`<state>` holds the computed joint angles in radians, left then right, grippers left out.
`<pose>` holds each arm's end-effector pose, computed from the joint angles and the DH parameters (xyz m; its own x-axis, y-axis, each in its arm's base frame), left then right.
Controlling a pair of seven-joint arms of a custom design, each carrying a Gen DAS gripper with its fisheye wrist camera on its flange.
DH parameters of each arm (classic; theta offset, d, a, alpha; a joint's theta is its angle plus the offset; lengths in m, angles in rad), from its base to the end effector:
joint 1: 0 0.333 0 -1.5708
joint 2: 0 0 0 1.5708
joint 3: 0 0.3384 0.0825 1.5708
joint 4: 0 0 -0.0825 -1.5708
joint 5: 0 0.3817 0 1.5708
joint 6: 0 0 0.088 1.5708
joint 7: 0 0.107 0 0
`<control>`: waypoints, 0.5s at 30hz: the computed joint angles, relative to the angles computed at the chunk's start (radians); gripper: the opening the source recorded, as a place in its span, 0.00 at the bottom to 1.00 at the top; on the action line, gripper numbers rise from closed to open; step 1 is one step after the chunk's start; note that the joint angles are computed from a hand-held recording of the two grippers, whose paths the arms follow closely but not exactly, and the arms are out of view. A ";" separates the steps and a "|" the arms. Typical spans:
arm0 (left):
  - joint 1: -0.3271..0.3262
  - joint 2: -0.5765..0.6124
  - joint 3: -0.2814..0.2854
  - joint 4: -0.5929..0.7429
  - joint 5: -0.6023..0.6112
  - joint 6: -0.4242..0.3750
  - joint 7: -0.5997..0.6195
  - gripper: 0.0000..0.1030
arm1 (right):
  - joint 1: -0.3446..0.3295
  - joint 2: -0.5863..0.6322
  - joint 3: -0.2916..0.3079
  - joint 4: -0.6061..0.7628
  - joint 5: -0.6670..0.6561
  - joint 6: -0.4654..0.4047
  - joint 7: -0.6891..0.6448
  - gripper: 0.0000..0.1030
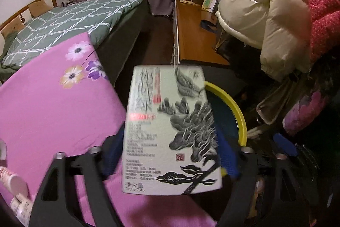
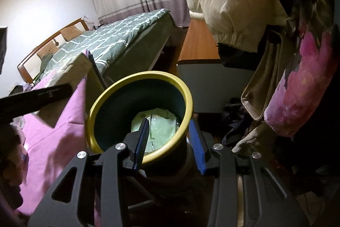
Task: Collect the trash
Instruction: 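Carry the tea box over the yellow bin and open the left gripper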
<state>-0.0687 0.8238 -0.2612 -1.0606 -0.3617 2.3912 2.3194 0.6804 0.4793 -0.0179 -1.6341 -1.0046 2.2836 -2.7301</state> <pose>0.7989 -0.1873 0.4258 -0.6995 -0.7073 0.1025 -0.5916 0.4926 -0.6382 0.5702 0.4221 0.3877 -0.5547 -0.8067 -0.2040 -0.4891 0.5145 -0.7043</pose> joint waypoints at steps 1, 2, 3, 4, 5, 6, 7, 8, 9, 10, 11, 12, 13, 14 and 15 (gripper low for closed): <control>0.001 0.000 -0.003 -0.004 -0.008 0.026 -0.002 0.89 | -0.002 0.002 0.001 0.002 0.004 0.002 -0.003 0.37; 0.005 0.002 -0.006 -0.001 -0.014 0.031 -0.003 0.90 | -0.003 0.005 0.001 0.004 0.006 0.005 -0.006 0.37; 0.015 0.004 -0.013 0.009 -0.023 0.019 0.000 0.90 | -0.005 0.010 0.001 0.012 0.010 0.006 -0.012 0.37; 0.031 0.001 -0.023 0.015 -0.038 0.005 0.008 0.90 | -0.005 0.015 0.001 0.020 0.013 0.008 -0.018 0.37; 0.049 -0.009 -0.033 0.008 -0.057 0.007 0.020 0.90 | -0.003 0.023 0.001 0.030 0.016 0.008 -0.023 0.37; 0.071 -0.022 -0.042 -0.003 -0.080 0.013 0.037 0.90 | -0.002 0.033 0.000 0.045 0.019 0.010 -0.033 0.37; 0.089 -0.030 -0.049 -0.004 -0.100 0.014 0.050 0.91 | 0.000 0.044 -0.001 0.063 0.021 0.013 -0.043 0.38; 0.105 -0.037 -0.054 -0.008 -0.121 0.022 0.061 0.93 | 0.003 0.059 -0.003 0.086 0.025 0.015 -0.059 0.38; 0.138 -0.050 -0.064 -0.017 -0.157 0.040 0.079 0.93 | 0.006 0.069 -0.006 0.100 0.029 0.017 -0.068 0.38; 0.153 -0.054 -0.064 -0.014 -0.178 0.052 0.086 0.94 | 0.008 0.088 -0.008 0.132 0.035 0.018 -0.093 0.39; 0.179 -0.062 -0.067 -0.017 -0.207 0.077 0.099 0.94 | 0.011 0.111 -0.009 0.170 0.044 0.019 -0.123 0.39; 0.196 -0.066 -0.067 -0.018 -0.226 0.094 0.108 0.95 | 0.017 0.125 -0.014 0.196 0.052 0.017 -0.142 0.39; 0.218 -0.067 -0.066 -0.013 -0.249 0.125 0.117 0.95 | 0.021 0.152 -0.017 0.243 0.062 0.016 -0.176 0.40; 0.236 -0.062 -0.058 -0.001 -0.264 0.159 0.119 0.95 | 0.027 0.167 -0.024 0.268 0.072 0.018 -0.196 0.40; 0.249 -0.054 -0.047 0.012 -0.271 0.195 0.115 0.95 | 0.031 0.199 -0.026 0.324 0.087 0.015 -0.236 0.41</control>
<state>0.1805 0.7698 -0.3085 -1.0483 -0.6327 2.5858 2.4344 0.7114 0.6779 -0.0442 -1.3104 -0.9179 2.2988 -2.9662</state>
